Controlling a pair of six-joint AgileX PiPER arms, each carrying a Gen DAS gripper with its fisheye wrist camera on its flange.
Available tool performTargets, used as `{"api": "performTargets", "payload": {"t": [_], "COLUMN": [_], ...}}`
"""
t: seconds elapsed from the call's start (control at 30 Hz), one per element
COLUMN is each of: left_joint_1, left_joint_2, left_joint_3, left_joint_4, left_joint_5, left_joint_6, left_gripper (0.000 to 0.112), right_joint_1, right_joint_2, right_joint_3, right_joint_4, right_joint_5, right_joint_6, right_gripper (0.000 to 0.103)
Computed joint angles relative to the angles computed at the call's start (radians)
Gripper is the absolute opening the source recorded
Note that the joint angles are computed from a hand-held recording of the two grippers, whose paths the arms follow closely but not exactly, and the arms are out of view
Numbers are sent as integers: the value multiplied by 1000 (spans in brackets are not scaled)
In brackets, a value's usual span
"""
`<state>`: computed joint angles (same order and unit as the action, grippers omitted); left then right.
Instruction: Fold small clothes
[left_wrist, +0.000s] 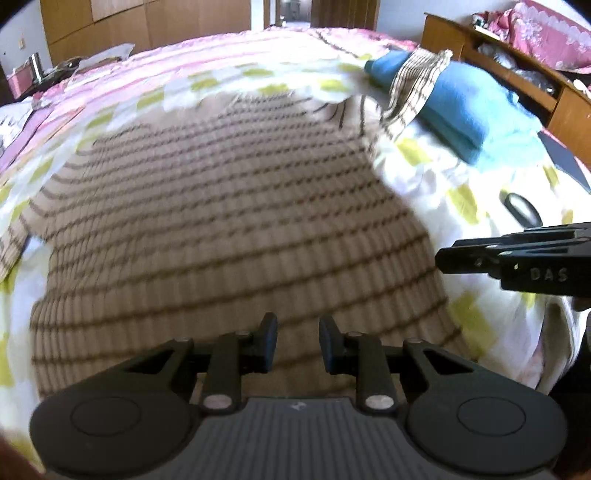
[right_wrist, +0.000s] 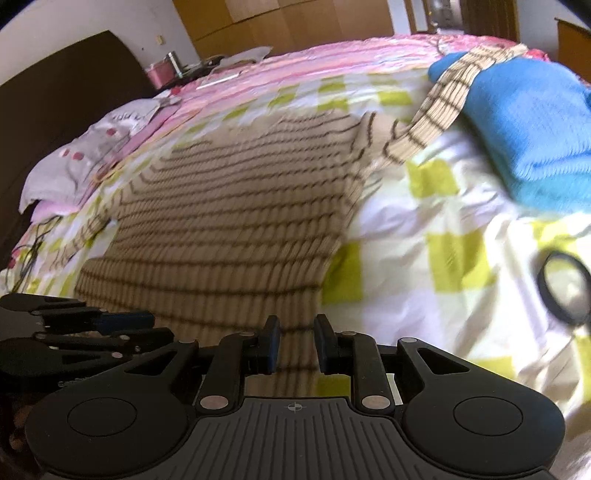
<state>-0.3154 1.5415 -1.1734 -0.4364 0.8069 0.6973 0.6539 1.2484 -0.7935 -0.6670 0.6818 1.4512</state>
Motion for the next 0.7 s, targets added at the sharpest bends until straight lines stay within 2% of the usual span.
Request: {"api": "performTargets", "payload": {"t": [0.2, 0.37, 0.5, 0.7], "left_joint_1": [-81, -132, -168, -206], "left_joint_2": [83, 176, 258, 367], "left_joint_3": [-117, -253, -381, -541], "left_joint_4": [-13, -29, -28, -13], "left_joint_5": [-17, -27, -24, -22], "left_joint_6": [-42, -91, -140, -224], "left_gripper": [31, 31, 32, 33], "right_joint_1": [-160, -391, -578, -735], "right_joint_2": [-27, -14, 41, 161], "right_joint_3": [-28, -81, -149, -255], "right_joint_4": [-27, -15, 25, -24], "right_joint_5": [-1, -64, -143, -207], "right_joint_6": [-75, -180, -251, -248], "right_gripper": [22, 22, 24, 26]}}
